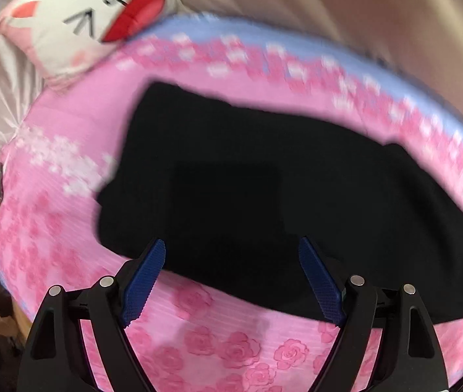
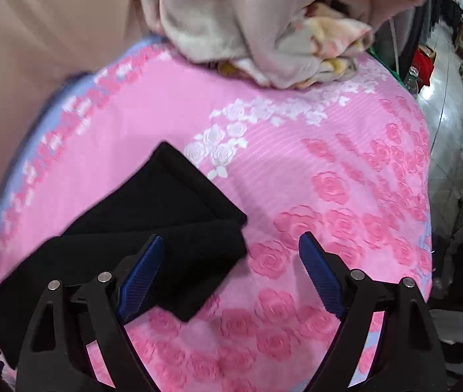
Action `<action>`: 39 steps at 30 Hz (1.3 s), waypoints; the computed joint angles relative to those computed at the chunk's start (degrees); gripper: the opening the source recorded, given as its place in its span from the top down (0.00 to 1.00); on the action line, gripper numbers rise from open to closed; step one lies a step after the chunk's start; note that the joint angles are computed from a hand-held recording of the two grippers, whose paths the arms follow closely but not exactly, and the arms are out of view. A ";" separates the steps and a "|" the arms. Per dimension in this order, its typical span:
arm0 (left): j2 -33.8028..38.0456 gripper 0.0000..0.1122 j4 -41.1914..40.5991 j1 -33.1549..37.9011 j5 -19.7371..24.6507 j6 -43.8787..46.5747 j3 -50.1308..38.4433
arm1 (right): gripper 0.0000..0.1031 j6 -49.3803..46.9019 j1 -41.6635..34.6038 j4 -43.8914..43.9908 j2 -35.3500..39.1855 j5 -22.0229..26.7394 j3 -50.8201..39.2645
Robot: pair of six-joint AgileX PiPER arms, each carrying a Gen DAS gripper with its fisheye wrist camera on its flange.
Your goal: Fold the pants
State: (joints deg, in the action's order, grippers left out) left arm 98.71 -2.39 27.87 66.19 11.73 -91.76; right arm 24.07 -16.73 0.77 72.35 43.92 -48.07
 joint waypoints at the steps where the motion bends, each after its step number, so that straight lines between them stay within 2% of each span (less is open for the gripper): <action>1: -0.01 0.28 2.58 -1.33 -1.04 -2.08 2.13 | 0.68 -1.83 0.75 1.23 2.04 0.54 -1.12; 2: 0.82 0.28 6.00 -2.52 -1.59 -4.88 3.96 | 0.80 -1.37 2.24 0.18 2.55 1.24 -2.33; 3: 1.25 0.27 7.90 -2.96 -1.89 -6.62 4.96 | 0.86 0.75 4.41 -3.09 1.51 2.11 -3.89; 5: 0.16 0.19 6.81 -1.33 -4.70 -7.41 7.95 | 0.87 0.81 6.36 -5.12 -2.01 2.77 -7.23; 8: 0.84 0.15 5.46 0.51 -3.00 -7.69 6.95 | 0.86 -1.49 10.26 -8.72 -9.21 3.68 -13.79; 10: 0.40 0.14 5.51 0.62 -3.35 -7.06 7.49 | 0.75 0.40 15.29 -19.51 -11.49 1.82 -12.79; 11: 0.02 0.14 6.32 0.25 -3.99 -7.12 8.02 | 0.50 2.28 16.22 -24.74 -11.24 1.25 -10.21; 12: -0.26 0.13 6.90 -0.06 -4.38 -7.40 8.41 | 0.37 3.06 15.09 -27.67 -9.21 2.15 -8.12; 13: -0.47 0.13 7.29 -0.40 -4.49 -7.84 8.69 | 0.30 4.05 12.13 -28.32 -6.36 3.64 -4.31; 15: -0.38 0.13 7.55 -0.46 -3.56 -8.28 8.11 | 0.45 3.05 5.85 -22.73 -6.12 2.29 1.63; 17: -0.38 0.13 7.96 -0.88 -2.71 -8.76 7.80 | 0.45 2.07 1.76 -17.01 -9.62 0.29 5.71; 19: -0.34 0.13 8.67 -1.33 -2.55 -8.85 7.70 | 0.42 -3.03 -2.47 -6.45 -12.67 -1.40 7.86; 21: -0.54 0.13 9.14 -1.53 -3.01 -9.17 8.36 | 0.43 -7.60 -3.65 4.28 -11.88 -2.29 7.92; 22: -0.37 0.13 9.62 -1.87 -2.55 -9.81 8.00 | 0.43 -9.05 -1.60 6.99 -10.23 -2.93 6.64; 25: 1.16 0.13 11.23 -3.66 -1.42 -12.38 6.12 | 0.43 -4.66 4.51 5.69 -3.20 -6.11 2.98; 28: 1.55 0.13 14.26 -6.24 -0.69 -14.61 5.38 | 0.44 3.79 6.74 0.82 5.40 -8.77 -0.77; 31: 1.81 0.13 15.78 -7.68 0.07 -15.65 4.66 | 0.44 10.32 7.67 -2.78 8.89 -11.67 -2.18; 32: 1.87 0.13 16.06 -8.00 0.26 -15.92 4.51 | 0.48 11.60 8.33 -4.40 9.61 -11.63 -3.18; 33: 1.89 0.13 16.15 -8.23 0.33 -16.20 4.50 | 0.74 10.59 8.85 -4.09 10.94 -11.27 -4.76; 34: 2.05 0.13 16.09 -8.36 0.55 -16.51 4.23 | 0.87 8.59 9.06 -2.39 11.62 -10.32 -5.96; 36: 2.41 0.13 15.92 -8.56 1.01 -16.98 3.77 | 0.91 9.35 10.07 -5.03 10.09 -8.90 -7.18; 39: 2.76 0.13 16.58 -8.69 2.03 -16.47 2.52 | 0.93 13.79 11.04 -11.23 1.21 -5.29 -6.14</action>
State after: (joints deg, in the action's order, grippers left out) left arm 101.47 14.19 19.18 68.22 -4.74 -89.24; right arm 37.87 -5.69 -10.46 73.55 38.63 -54.20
